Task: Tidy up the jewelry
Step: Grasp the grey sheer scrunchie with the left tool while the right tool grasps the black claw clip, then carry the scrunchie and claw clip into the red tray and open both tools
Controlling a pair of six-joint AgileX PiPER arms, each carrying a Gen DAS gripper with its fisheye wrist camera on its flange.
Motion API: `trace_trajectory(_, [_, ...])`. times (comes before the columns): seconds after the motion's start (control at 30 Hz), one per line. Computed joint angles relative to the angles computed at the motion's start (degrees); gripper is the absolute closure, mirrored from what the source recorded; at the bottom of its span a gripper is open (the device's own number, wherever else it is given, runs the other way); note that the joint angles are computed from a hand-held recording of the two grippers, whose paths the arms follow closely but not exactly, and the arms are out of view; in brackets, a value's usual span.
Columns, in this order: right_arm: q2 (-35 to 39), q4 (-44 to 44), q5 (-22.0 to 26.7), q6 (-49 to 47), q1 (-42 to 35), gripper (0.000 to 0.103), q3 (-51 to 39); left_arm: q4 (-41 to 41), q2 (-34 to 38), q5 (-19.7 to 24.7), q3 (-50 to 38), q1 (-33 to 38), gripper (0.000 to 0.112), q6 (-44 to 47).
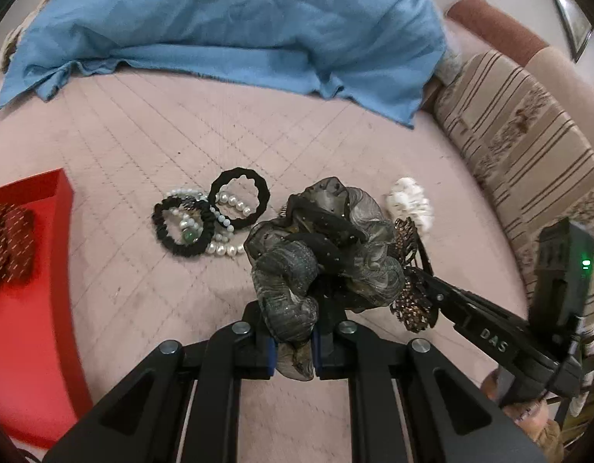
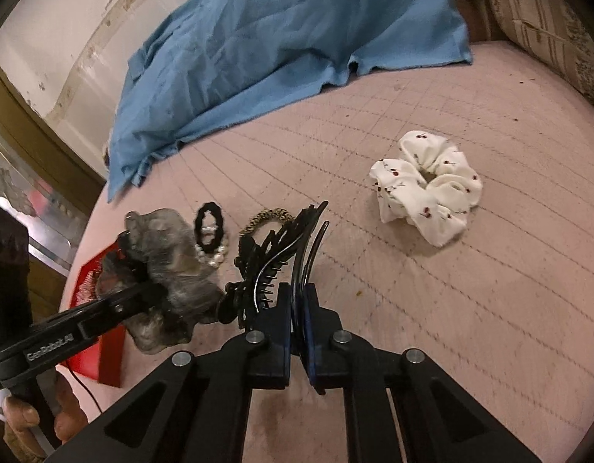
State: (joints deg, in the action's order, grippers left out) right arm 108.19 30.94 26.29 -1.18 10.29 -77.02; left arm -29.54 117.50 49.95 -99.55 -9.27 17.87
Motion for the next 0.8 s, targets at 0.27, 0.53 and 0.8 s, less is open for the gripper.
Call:
trace_trajectory(0.27, [-7.8, -3.6, -0.5, 5.2, 3.0, 0.097, 5.1, -4.6, -12.7, -3.7, 15.9, 6.4, 0.1, 4.1])
trace_trajectory(0.53, [-8.2, -7.9, 1.3, 11.7, 9.9, 0.097, 1.5, -1.7, -20.4, -6.4, 25.0, 17.5, 0.1, 4.0])
trace_trajectory(0.8, [0.5, -12.3, 7.2, 16.4, 19.5, 0.097, -14.3, 2.9, -20.0, -7.9, 25.5, 28.3, 0.1, 0.2])
